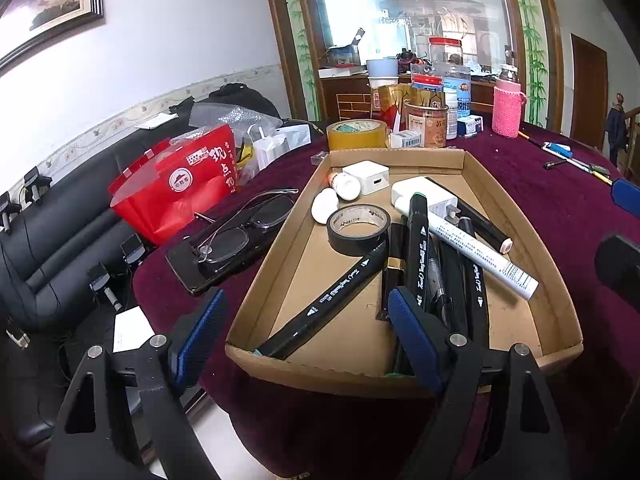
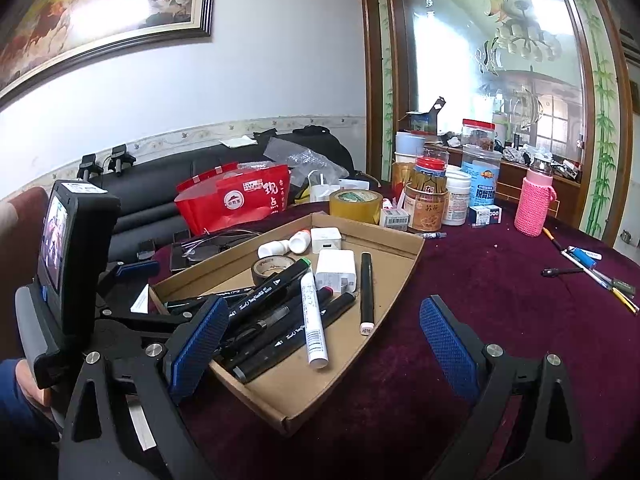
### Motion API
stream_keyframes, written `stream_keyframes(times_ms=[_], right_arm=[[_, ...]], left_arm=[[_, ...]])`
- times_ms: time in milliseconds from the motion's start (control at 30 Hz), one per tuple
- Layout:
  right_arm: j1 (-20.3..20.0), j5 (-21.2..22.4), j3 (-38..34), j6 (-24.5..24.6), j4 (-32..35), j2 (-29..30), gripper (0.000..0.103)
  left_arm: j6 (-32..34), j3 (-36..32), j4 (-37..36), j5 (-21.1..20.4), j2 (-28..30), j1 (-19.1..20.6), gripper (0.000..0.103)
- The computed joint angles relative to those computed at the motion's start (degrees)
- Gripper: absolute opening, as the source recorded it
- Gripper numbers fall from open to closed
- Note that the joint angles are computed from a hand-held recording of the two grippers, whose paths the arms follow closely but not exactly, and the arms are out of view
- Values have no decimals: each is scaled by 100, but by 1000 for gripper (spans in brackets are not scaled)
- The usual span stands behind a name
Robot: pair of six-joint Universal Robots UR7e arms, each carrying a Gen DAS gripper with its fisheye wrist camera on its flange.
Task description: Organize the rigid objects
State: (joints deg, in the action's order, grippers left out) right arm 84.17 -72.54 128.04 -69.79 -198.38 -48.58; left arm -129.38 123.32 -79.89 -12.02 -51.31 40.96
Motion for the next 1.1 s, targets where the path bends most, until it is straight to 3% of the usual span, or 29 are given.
stream_keyframes(times_ms=[467, 1100], right_arm=[[-1, 9, 18, -1, -53, -2, 95], [14, -25, 31, 8, -128, 19, 95]], left_arm=[[-360, -121, 502, -28, 57, -40, 83], [-143, -104, 334, -32, 76, -48, 83]])
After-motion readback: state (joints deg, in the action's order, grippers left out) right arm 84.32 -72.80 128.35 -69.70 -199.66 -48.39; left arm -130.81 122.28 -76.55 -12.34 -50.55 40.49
